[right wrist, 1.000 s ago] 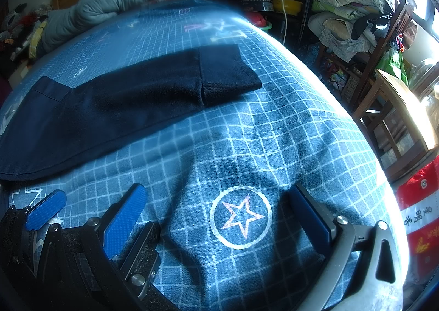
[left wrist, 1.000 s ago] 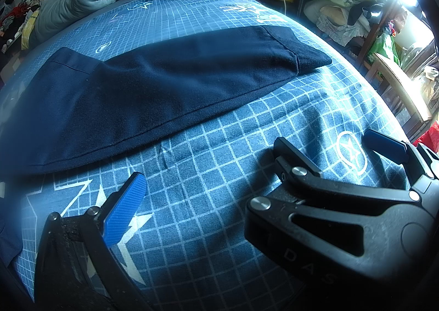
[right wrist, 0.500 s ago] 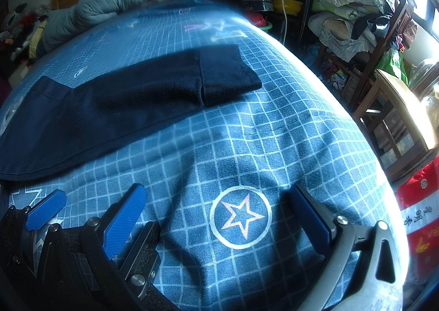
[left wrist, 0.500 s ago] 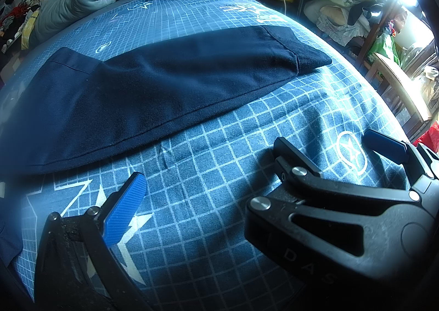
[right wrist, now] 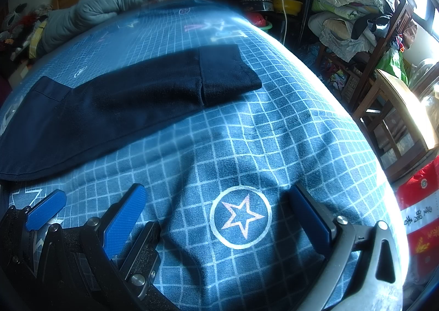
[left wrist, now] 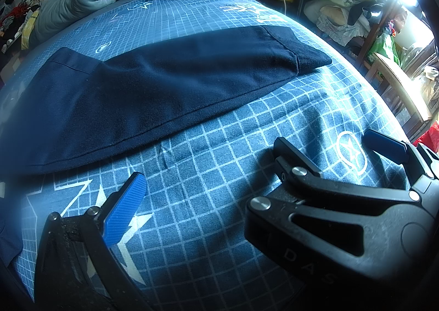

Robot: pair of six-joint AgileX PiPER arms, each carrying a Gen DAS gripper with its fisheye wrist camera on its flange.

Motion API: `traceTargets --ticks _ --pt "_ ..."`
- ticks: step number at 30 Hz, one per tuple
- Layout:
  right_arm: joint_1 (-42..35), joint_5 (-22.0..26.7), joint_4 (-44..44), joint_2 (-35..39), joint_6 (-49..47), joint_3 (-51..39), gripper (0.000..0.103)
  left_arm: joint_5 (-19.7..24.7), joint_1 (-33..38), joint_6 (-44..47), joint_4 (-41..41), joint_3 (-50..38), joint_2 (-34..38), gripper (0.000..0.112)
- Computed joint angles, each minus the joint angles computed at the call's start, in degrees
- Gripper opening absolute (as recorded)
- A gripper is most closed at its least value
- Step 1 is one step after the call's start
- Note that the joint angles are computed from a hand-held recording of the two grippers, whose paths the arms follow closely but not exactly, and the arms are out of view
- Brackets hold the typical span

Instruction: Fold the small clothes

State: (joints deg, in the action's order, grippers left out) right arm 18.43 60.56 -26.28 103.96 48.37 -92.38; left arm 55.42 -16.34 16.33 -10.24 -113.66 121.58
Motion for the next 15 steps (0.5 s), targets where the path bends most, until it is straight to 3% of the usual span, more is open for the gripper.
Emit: traceTargets --ticks 15 --pt "0.31 0.12 -0.25 -0.10 0.40 0.07 0.103 -0.24 -0.06 -0.06 0.08 0.18 -0.06 0.103"
